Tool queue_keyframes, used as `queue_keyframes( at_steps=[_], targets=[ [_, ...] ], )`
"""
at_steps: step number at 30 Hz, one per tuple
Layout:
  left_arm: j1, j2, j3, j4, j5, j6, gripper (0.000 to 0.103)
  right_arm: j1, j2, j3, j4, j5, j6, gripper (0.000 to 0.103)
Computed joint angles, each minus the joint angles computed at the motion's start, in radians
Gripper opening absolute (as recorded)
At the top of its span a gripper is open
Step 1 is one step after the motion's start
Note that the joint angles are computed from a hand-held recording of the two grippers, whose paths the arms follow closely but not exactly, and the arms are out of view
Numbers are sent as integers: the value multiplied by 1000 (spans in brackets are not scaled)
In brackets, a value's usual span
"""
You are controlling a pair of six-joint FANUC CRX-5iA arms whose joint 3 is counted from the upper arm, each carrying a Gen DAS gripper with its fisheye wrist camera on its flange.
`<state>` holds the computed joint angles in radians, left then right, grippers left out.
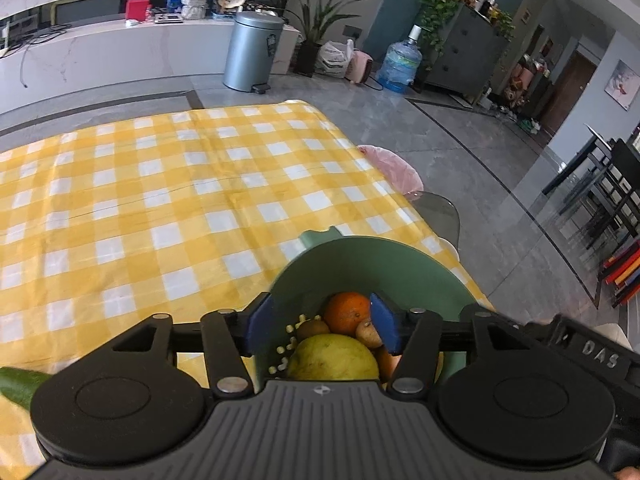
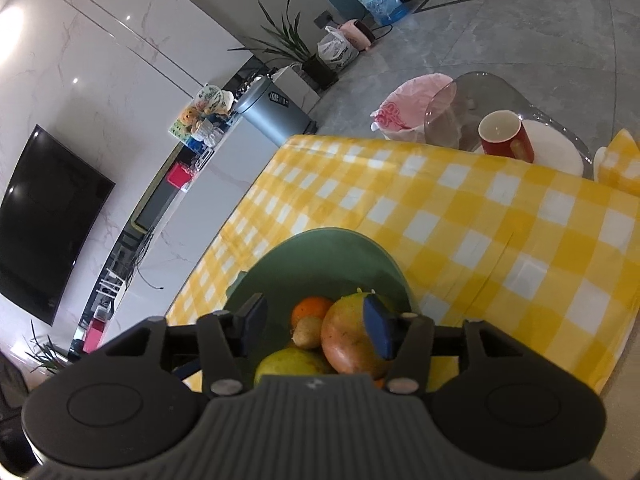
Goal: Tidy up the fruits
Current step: 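Open both grippers to drop the kiwis into the colander, then move both tools back to the cucumber and red tomato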
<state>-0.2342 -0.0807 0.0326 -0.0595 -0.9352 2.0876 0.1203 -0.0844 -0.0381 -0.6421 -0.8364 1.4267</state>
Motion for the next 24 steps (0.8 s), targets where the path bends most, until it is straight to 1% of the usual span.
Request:
queue_keyframes(
  at_steps=[1,2,4,5,6,7,8,10,12,15,17,21,24],
  targets=[
    [1,-7,-1,-7,-9,15,72,2,-4,-2,3,5,-2,67],
    [2,-15,-3,-7,-18,21,74,6,-11,-9,11,17,-8,75],
    [12,-36,-20,6,-23,17,77,18,-25,-21,33,39,-26,80],
    [17,-47,-29,13,-25,12,79,20,-29,-23,37,43,-28,84],
    [21,-57,-35,18,-30,7,83,23,-33,-26,41,47,-33,88],
    [25,-66,-39,23,-38,0,86,26,-35,-27,46,50,-41,95],
    [28,-74,-42,27,-47,-9,86,28,-35,-26,47,50,-42,97],
    [37,-88,-43,41,-76,-34,88,36,-36,-21,53,38,-42,99],
    [41,-104,-44,45,-105,-46,88,49,-36,-13,69,23,-37,99],
    [43,-142,-53,31,-145,-31,88,83,-35,-4,106,5,-29,99],
    [51,-175,-65,29,-173,-45,89,109,-35,0,129,-6,-36,99],
    [64,-241,-78,-2,-241,-25,89,136,2,53,111,-111,24,99],
    [77,-283,-76,-25,-303,8,89,185,0,58,148,-136,25,99]
  ],
)
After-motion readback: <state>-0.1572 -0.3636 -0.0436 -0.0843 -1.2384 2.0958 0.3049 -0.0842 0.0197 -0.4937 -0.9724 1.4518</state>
